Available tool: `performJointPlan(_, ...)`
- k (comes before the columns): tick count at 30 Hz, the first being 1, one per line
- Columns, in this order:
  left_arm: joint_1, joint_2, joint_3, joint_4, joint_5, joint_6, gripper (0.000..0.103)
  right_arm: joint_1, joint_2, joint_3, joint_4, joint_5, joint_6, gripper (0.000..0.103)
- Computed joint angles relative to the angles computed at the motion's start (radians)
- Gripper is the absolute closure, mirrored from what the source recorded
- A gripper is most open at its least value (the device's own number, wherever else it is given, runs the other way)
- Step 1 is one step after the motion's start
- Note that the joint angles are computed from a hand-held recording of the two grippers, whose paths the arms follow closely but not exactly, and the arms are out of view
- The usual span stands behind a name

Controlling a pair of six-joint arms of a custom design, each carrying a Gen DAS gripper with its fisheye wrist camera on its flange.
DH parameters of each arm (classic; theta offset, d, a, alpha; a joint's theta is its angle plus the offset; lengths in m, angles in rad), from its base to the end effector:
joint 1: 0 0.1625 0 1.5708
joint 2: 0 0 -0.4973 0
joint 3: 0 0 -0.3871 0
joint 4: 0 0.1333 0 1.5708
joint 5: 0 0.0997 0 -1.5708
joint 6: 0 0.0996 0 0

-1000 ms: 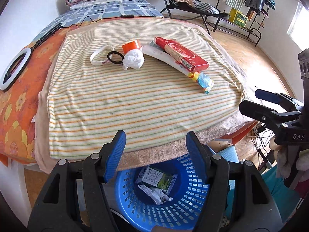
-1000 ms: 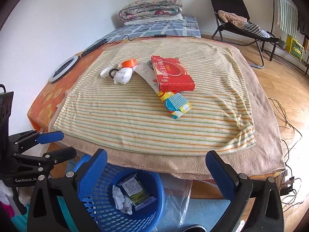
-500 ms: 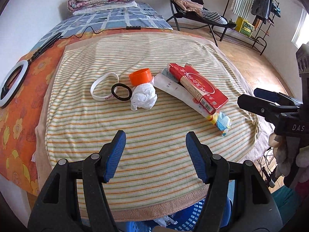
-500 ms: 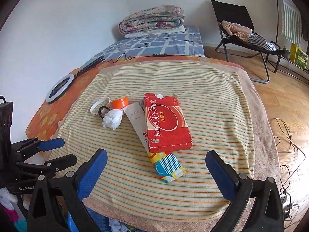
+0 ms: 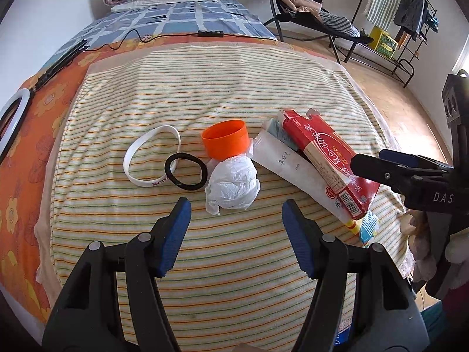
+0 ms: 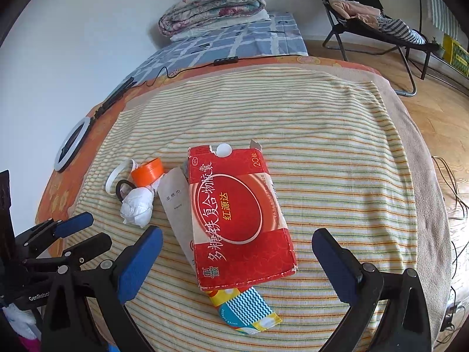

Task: Collect trash
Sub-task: 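Grasp the white tissue with the left tool while the right tool grasps the red box, then carry the tissue and red box with both tools over the blue basket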

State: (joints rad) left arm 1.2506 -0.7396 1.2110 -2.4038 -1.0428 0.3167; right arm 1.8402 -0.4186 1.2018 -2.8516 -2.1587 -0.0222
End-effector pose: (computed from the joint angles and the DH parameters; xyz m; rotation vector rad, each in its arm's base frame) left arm -0.0890 -0.8512 0.2767 0.6859 2.4873 -0.4723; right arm 0.3030 -0.8042 0.0663 0.1748 -2.5276 0.7312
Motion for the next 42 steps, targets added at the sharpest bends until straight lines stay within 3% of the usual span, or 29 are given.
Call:
performJointPlan(10, 0.007, 0.056, -0.065, 0.021, 0.017, 0.019, 0.041, -0.029, 0.044, -0.106, 0.085, 0.03, 0.035, 0.0)
performJointPlan(24, 0.023, 0.079, -0.101, 0.067, -0.005, 0.007, 0.071, -0.04, 0.088, -0.179, 0.173, 0.039, 0.04, 0.0)
performJointPlan(30, 0.021, 0.067, -0.084, 0.056, -0.015, 0.025, 0.081, -0.047, 0.084, -0.169, 0.173, 0.053, 0.067, 0.007)
performJointPlan(42, 0.004, 0.007, 0.018, 0.008, -0.034, 0.06, 0.085, -0.029, 0.055, -0.101, 0.083, 0.035, 0.029, 0.016)
